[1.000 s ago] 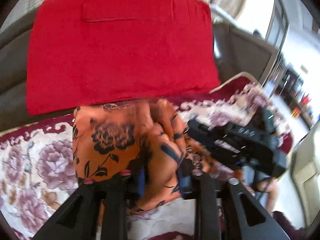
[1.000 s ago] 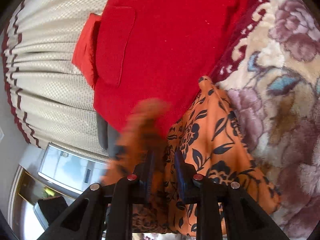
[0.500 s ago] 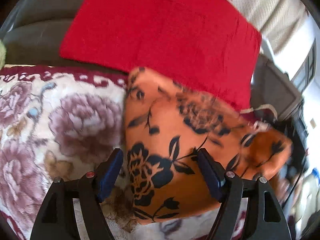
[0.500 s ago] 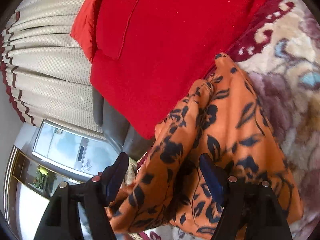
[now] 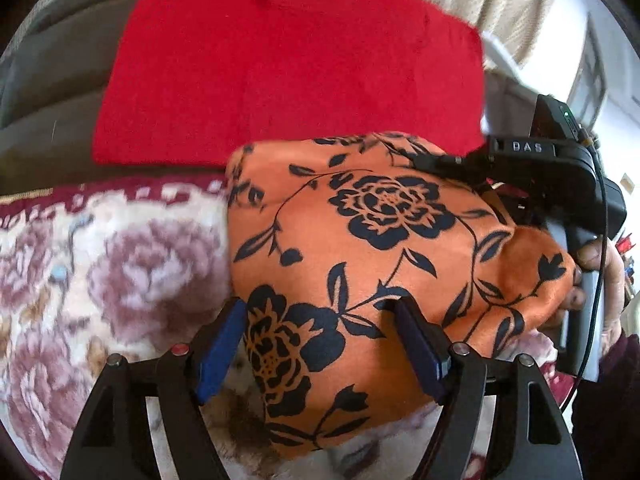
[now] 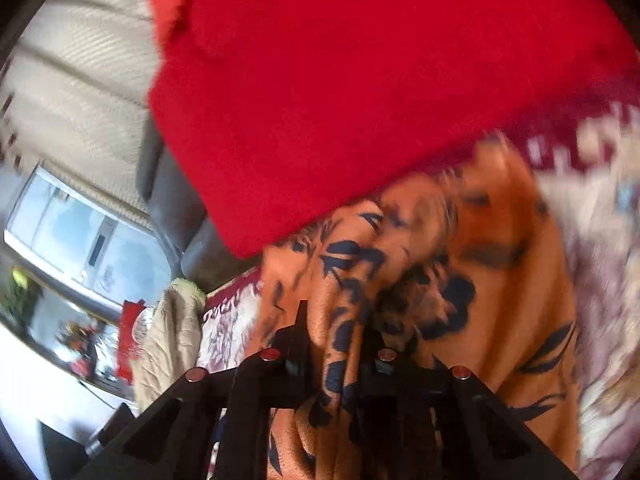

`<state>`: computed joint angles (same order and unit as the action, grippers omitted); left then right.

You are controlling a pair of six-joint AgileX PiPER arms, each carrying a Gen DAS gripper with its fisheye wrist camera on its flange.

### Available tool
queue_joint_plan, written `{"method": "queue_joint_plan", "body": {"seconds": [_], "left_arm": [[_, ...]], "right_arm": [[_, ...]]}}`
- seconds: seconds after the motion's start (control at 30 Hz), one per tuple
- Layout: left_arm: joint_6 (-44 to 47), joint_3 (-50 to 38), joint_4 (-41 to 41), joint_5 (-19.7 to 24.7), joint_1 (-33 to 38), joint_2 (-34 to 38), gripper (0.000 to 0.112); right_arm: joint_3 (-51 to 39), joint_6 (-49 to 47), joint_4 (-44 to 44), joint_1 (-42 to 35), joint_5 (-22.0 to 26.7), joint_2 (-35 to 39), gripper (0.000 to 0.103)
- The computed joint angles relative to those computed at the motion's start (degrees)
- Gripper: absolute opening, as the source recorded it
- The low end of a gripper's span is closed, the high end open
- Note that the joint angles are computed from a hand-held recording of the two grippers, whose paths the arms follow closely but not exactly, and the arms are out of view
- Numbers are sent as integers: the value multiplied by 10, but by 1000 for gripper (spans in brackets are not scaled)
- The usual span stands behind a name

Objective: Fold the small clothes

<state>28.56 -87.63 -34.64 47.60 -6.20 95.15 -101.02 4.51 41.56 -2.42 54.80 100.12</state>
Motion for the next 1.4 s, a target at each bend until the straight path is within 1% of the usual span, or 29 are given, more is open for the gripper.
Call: {"method": "queue_joint_plan", "body": {"seconds": [0.03, 0.1, 0.17, 0.23, 0.27, 0.3, 0.33, 0.37, 0.4, 0.47, 0.5, 0.53, 0.57, 0.6, 0.67, 0.77, 0.8, 0.83, 0.87, 0.93, 0.97, 1.0, 1.07, 1.13, 1.2, 1.23, 1.27, 1.33, 1.4], "left_arm": [[13, 6, -16, -8, 1, -10, 77], [10, 8, -8, -26, -11, -14, 77], [-9, -2, 15, -18, -22, -2, 77], [-43, -20, 63, 0, -42, 21, 77], [-47, -15, 79, -8, -51, 22, 78], [-50, -3, 97, -27, -61, 14, 78], [-49, -2, 102, -29, -64, 12, 78], [-50, -6, 103, -25, -66, 12, 78], [-49, -11, 96, -17, -62, 14, 79], [-51, -25, 74, 3, -49, 21, 79], [-50, -27, 67, 7, -44, 23, 78], [-46, -29, 62, 9, -40, 26, 78], [-41, -25, 58, 10, -37, 22, 78], [-29, -15, 52, 10, -31, 13, 78], [-13, 9, 43, 1, -26, -8, 79], [18, 24, 8, -12, -4, -18, 79], [24, 26, -4, -14, 5, -21, 79], [26, 27, -12, -12, 13, -23, 78], [24, 25, -14, -11, 19, -23, 78], [11, 18, -7, -15, 24, -18, 79], [0, 11, 0, -15, 24, -12, 79], [-10, 6, 1, -13, 27, -8, 79], [-9, 1, -17, -8, 34, -5, 78], [-3, 1, -29, -10, 34, -7, 79], [3, 1, -31, -12, 26, -7, 79], [-1, -2, -23, -10, 18, -4, 79], [-6, -6, -11, -8, 9, 2, 79], [-33, -14, 39, -2, -19, 14, 79], [-41, -16, 52, 5, -31, 23, 79]], "right_arm": [[-12, -7, -6, 3, -16, -10, 15], [-26, -8, -11, -1, -33, -16, 13], [-28, 7, -40, -11, -60, -17, 13], [-24, 55, -90, -26, -67, -7, 13], [-11, 67, -103, -36, -70, -4, 13], [2, 66, -92, -53, -62, 6, 13], [12, 69, -74, -69, -46, 16, 13], [24, 77, -60, -81, -34, 19, 13], [29, 71, -36, -88, -27, 17, 17], [15, 58, -23, -82, -19, 13, 20], [10, 41, -16, -76, -16, 7, 31], [8, 29, -5, -70, -19, 3, 64], [11, 24, 5, -64, -25, 0, 82], [18, 31, 4, -51, -44, -5, 91], [11, 28, 2, -37, -48, 2, 90], [-12, 37, -13, -24, -27, 29, 89], [-24, 37, -13, -17, -17, 45, 82], [-43, 37, -9, -6, -7, 68, 72], [-68, 44, -21, 8, 8, 90, 66], [-95, 59, -86, 41, 19, 101, 26], [-118, 71, -123, 60, 28, 107, 24], [-118, 85, -145, 75, 22, 102, 17], [-130, 118, -189, 94, 12, 90, 14], [-122, 128, -223, 108, -20, 55, 13], [-89, 129, -243, 109, -53, 20, 12], [-83, 130, -240, 104, -52, 13, 12], [-98, 142, -240, 97, -47, 26, 12], [-80, 204, -302, 91, -33, 48, 12], [-68, 209, -313, 78, -14, 79, 12]]}}
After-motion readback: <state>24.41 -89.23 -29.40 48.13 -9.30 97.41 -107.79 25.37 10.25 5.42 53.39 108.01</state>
